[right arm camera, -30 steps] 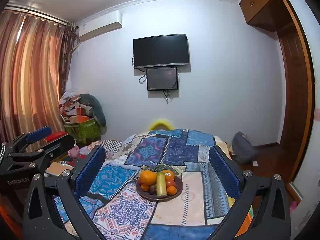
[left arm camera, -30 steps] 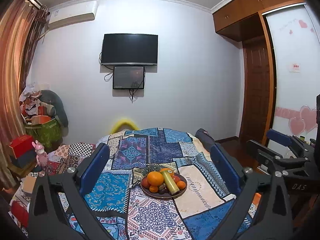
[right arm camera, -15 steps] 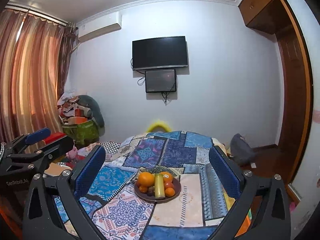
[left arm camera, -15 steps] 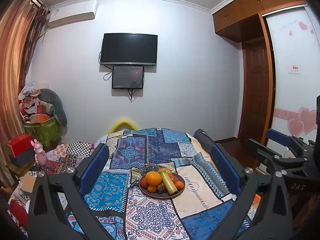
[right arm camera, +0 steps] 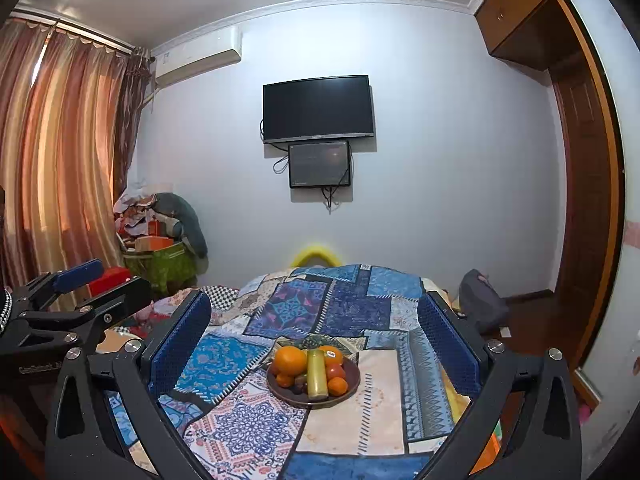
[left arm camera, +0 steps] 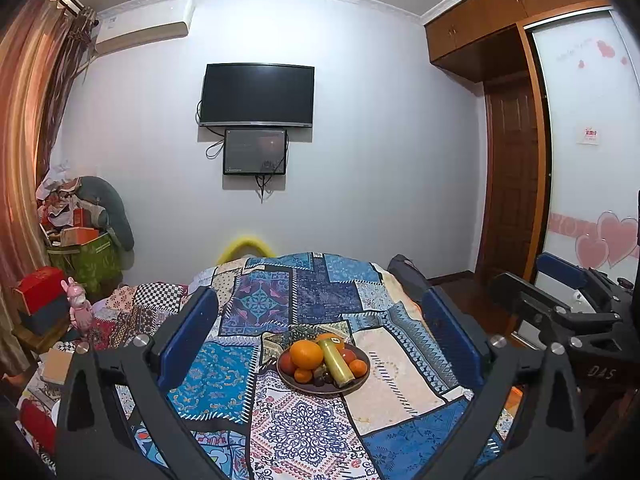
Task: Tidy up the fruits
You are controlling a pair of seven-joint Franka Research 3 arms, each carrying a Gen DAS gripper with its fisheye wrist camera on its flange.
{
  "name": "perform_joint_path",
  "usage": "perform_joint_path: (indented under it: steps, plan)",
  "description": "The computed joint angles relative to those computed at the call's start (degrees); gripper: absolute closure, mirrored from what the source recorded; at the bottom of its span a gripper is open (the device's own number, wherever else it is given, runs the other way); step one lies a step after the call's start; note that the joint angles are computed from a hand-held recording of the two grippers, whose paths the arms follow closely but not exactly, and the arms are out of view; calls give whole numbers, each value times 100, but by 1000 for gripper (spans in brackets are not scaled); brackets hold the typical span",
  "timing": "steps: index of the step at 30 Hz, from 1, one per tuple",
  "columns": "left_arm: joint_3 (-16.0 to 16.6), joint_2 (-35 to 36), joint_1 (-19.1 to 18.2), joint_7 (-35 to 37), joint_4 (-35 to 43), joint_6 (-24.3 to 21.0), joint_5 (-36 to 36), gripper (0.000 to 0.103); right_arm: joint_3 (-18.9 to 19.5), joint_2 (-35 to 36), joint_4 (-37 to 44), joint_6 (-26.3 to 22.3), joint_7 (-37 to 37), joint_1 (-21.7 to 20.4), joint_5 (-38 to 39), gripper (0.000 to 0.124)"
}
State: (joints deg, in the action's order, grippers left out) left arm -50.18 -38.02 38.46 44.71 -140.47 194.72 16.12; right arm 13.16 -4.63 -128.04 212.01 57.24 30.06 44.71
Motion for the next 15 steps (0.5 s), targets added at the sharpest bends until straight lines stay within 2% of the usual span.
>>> perform_joint_path:
  steps: [15]
  plan:
    - [61,109,-102,47,26,-51,23,0,-2,0,-2,25,34,-7,-50,21]
